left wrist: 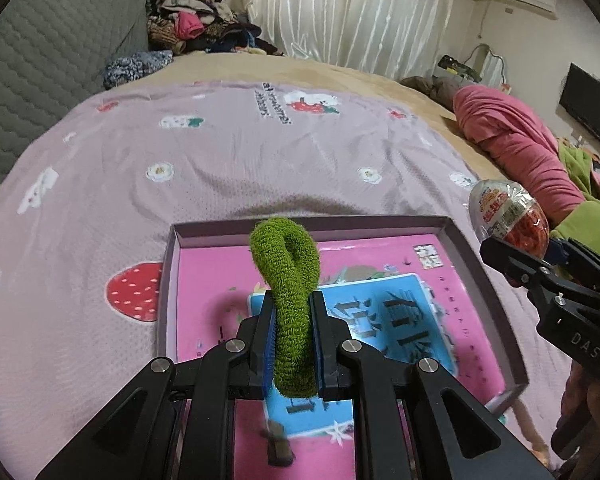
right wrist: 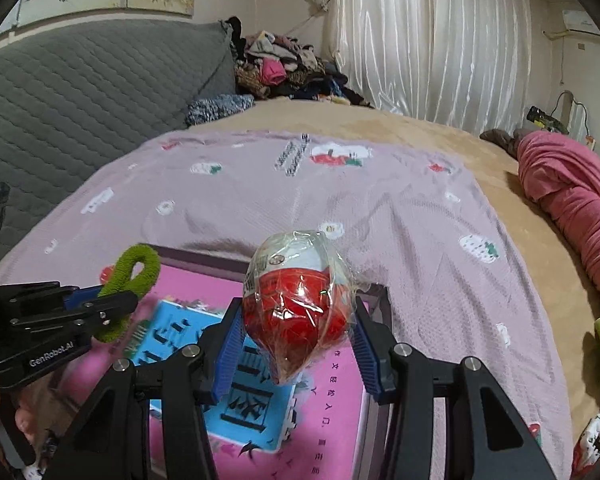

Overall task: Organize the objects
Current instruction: 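Carry the green ring and red candy egg over the tray with both tools, then lower and release the ring and candy egg onto the book in the tray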

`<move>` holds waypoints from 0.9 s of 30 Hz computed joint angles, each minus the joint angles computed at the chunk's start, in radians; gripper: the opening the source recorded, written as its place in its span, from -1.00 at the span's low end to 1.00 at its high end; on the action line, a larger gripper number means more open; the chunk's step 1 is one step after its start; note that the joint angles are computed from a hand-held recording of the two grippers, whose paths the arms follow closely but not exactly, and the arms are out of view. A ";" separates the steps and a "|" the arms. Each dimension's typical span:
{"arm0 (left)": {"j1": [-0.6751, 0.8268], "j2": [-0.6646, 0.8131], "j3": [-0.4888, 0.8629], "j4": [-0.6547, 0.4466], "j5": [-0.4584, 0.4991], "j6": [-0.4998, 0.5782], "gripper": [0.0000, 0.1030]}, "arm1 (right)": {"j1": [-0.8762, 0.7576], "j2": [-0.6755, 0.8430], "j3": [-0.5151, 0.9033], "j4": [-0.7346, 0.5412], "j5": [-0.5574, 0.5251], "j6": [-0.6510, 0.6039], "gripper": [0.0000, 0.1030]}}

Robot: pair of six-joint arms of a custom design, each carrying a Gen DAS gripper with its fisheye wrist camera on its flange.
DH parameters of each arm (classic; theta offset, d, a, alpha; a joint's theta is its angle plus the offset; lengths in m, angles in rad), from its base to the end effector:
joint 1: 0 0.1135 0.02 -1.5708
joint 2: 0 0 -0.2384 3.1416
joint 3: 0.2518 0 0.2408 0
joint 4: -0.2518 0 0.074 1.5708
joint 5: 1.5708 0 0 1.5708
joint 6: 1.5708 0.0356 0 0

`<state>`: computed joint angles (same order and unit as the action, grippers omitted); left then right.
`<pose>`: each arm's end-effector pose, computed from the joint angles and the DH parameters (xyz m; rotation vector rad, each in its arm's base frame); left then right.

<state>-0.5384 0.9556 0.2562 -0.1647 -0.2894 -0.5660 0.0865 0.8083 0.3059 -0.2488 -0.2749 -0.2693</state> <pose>0.1509 -0.0783 0.1217 -0.1614 2.3885 -0.1659 0.1663 0.0241 0.1523 -0.5415 2.2330 0.2250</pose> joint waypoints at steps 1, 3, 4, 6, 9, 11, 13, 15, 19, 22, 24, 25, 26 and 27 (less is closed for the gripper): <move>0.014 0.041 -0.005 0.045 0.009 0.005 -0.71 | -0.001 0.043 -0.001 0.037 0.004 -0.001 -0.02; 0.069 0.108 -0.023 0.138 0.057 0.023 -0.71 | 0.005 0.140 -0.006 0.119 0.020 -0.001 -0.02; 0.087 0.141 -0.027 0.177 0.076 0.031 -0.71 | 0.015 0.172 -0.009 0.148 0.032 0.001 -0.02; 0.110 0.199 -0.030 0.240 0.091 0.048 -0.71 | 0.031 0.216 -0.018 0.194 0.058 -0.002 -0.02; 0.134 0.251 -0.031 0.288 0.126 0.059 -0.71 | 0.054 0.321 -0.014 0.264 0.089 -0.008 -0.02; 0.137 0.282 -0.026 0.312 0.128 0.062 -0.70 | 0.068 0.394 -0.005 0.305 0.105 0.003 -0.02; 0.150 0.316 -0.014 0.322 0.134 0.067 -0.70 | 0.076 0.429 -0.001 0.324 0.116 0.006 -0.02; 0.161 0.348 0.000 0.327 0.136 0.068 -0.70 | 0.078 0.468 0.004 0.352 0.134 0.011 -0.02; 0.190 0.385 0.011 0.341 0.162 0.075 -0.69 | 0.076 0.519 0.014 0.376 0.146 0.011 -0.01; 0.202 0.408 0.019 0.337 0.174 0.077 -0.62 | 0.089 0.569 0.024 0.404 0.172 0.019 -0.01; 0.210 0.417 0.022 0.341 0.179 0.075 -0.60 | 0.090 0.592 0.030 0.416 0.171 0.021 -0.01; 0.213 0.419 0.023 0.341 0.180 0.074 -0.58 | 0.090 0.593 0.028 0.424 0.174 0.024 -0.01; 0.216 0.425 0.027 0.339 0.183 0.075 -0.52 | 0.088 0.592 0.026 0.429 0.174 0.024 -0.01; 0.224 0.437 0.034 0.339 0.191 0.077 -0.49 | 0.087 0.593 0.030 0.424 0.168 0.025 -0.01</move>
